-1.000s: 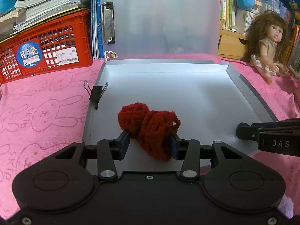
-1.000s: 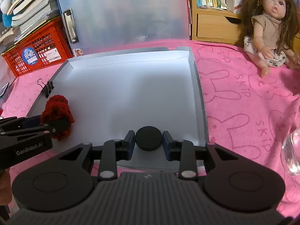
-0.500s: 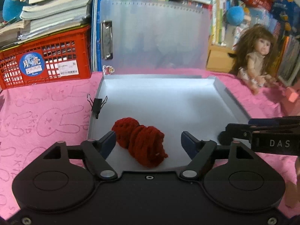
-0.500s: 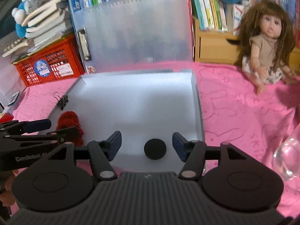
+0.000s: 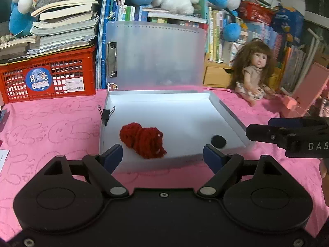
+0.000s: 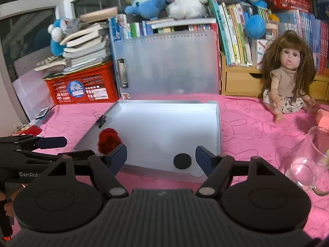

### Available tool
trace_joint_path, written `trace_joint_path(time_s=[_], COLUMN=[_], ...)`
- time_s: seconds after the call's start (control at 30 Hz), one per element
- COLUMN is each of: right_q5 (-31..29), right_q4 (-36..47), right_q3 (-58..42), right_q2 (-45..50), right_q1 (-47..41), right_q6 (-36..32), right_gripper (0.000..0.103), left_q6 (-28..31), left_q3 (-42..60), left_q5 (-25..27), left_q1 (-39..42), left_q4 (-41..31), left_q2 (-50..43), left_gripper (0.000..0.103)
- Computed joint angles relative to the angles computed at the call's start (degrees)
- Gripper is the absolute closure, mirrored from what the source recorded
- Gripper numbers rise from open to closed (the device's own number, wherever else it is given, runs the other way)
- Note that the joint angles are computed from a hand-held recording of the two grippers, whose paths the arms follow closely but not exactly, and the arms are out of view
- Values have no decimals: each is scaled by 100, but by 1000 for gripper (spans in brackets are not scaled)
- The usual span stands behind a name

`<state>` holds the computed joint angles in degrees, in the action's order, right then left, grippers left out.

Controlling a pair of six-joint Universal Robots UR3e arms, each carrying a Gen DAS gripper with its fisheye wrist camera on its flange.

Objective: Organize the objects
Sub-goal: 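Move the left gripper to the white fluffy toy while the right gripper approaches the blue floral pouch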

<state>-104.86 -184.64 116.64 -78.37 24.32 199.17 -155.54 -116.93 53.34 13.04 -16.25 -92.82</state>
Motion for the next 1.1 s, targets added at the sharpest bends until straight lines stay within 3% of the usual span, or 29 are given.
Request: trace_joint_path(time_s=[0.57, 0.83, 1.0, 1.1], right_q5=[-697, -808, -853, -816], right_q4=[-1030, -1238, -1479, -1543], right_q3=[1084, 1454, 1700, 1822], right_q2=[-33, -40, -58, -81], right_q1=[959, 1154, 1320, 1384], right_q6=[351, 612, 821, 907], right_gripper=[16, 16, 16, 16], left_q6=[1469, 2322, 3051, 3314], left_q3=[-2189, -2678, -2783, -2868], left_q5=[-1048, -1398, -1624, -1636], left_q1=[1443, 2026, 2443, 2571], left_q4=[-757, -1868, -3182, -3532], left_q2=[2232, 3199, 3930, 4202], left_gripper=[18, 18, 18, 17])
